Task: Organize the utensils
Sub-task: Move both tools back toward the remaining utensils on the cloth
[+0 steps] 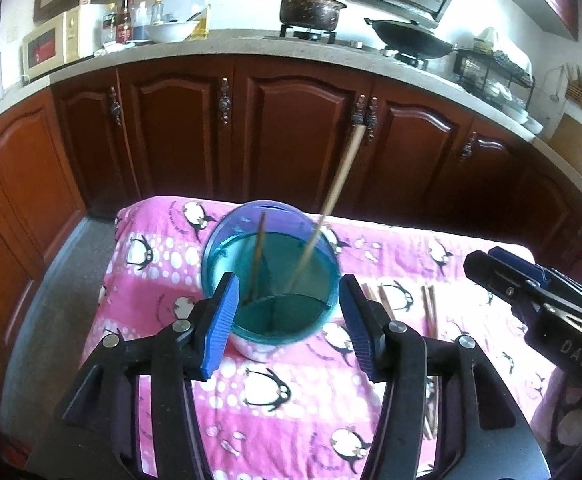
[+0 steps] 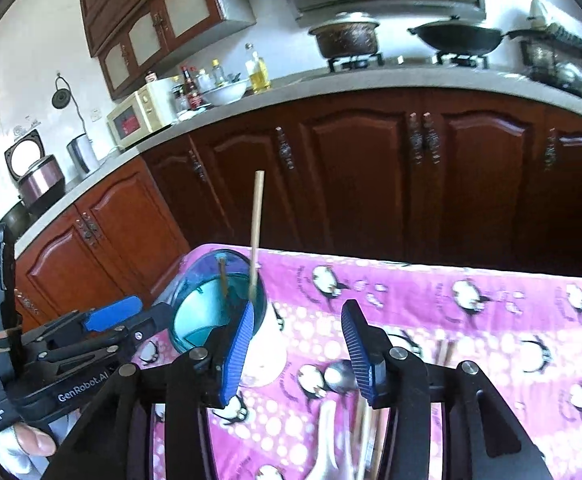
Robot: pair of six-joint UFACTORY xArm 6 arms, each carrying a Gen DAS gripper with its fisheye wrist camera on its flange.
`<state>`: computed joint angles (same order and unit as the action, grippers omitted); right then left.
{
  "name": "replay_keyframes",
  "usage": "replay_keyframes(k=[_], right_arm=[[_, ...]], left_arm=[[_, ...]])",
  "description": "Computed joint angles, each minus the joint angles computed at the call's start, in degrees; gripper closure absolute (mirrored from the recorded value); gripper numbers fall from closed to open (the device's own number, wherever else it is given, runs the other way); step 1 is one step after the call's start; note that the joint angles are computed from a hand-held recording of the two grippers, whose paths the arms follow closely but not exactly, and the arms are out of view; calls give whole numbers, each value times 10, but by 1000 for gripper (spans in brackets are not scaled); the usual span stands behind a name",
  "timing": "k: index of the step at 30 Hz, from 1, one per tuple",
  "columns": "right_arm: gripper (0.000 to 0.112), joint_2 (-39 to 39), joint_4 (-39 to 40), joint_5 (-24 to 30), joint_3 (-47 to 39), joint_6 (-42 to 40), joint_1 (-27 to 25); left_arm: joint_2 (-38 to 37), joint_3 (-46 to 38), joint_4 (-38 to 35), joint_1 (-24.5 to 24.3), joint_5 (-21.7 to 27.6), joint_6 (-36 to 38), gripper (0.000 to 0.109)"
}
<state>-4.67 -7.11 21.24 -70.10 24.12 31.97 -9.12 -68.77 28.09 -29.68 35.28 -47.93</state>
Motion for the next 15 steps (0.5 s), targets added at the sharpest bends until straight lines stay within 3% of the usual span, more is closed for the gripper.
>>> replay_keyframes(k=[7,15], right_arm=[[58,-80,-86,18,65,84,-10],[51,-138,-117,42,102,114,-24]], left_arm=[[-3,-10,24,-37,9,-23,50],[-3,-23,47,-68,18,-29,49]])
